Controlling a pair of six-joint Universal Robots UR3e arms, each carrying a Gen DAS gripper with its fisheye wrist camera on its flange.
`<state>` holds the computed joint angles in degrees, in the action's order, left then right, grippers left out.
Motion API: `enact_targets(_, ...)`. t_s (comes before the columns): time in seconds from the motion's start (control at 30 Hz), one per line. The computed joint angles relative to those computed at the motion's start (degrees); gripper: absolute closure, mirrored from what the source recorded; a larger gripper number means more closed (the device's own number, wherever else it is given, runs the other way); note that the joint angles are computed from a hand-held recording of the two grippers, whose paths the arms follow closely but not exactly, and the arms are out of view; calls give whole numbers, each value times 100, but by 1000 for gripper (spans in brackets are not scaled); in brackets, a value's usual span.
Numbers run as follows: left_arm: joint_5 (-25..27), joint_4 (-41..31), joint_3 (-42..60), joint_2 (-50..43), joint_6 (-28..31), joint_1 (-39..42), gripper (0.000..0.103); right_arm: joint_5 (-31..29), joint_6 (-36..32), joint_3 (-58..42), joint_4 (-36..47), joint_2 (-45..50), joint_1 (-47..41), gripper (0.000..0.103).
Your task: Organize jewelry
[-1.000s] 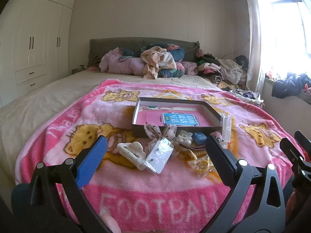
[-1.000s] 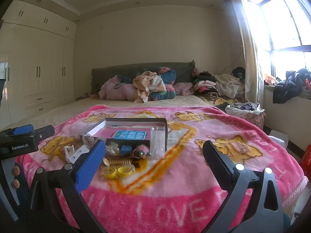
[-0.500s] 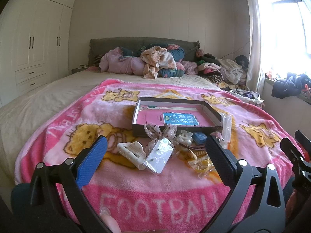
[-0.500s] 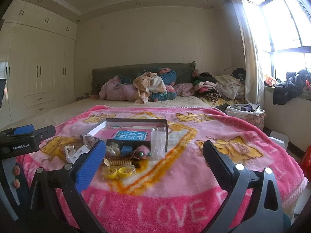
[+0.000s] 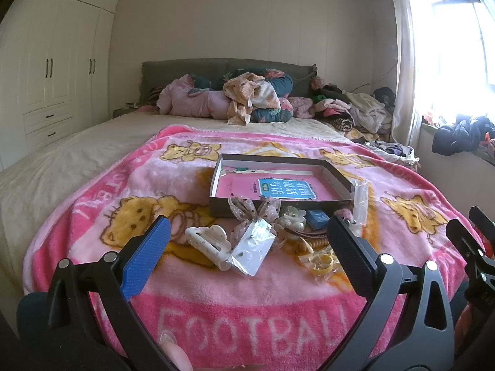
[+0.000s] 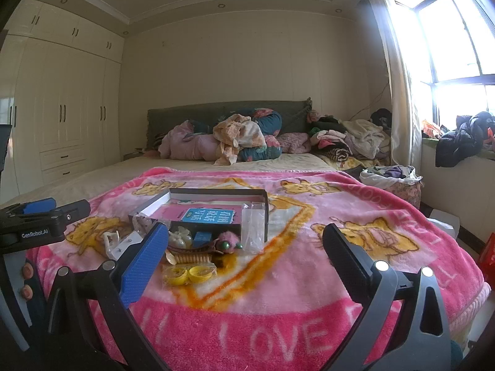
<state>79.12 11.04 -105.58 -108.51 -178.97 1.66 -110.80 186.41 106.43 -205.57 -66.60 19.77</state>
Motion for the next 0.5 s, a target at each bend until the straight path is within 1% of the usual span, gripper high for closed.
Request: enact_targets(0.5,23,10,70,-89,-19,-47,10,-30,24,-75,113,-23,76,6)
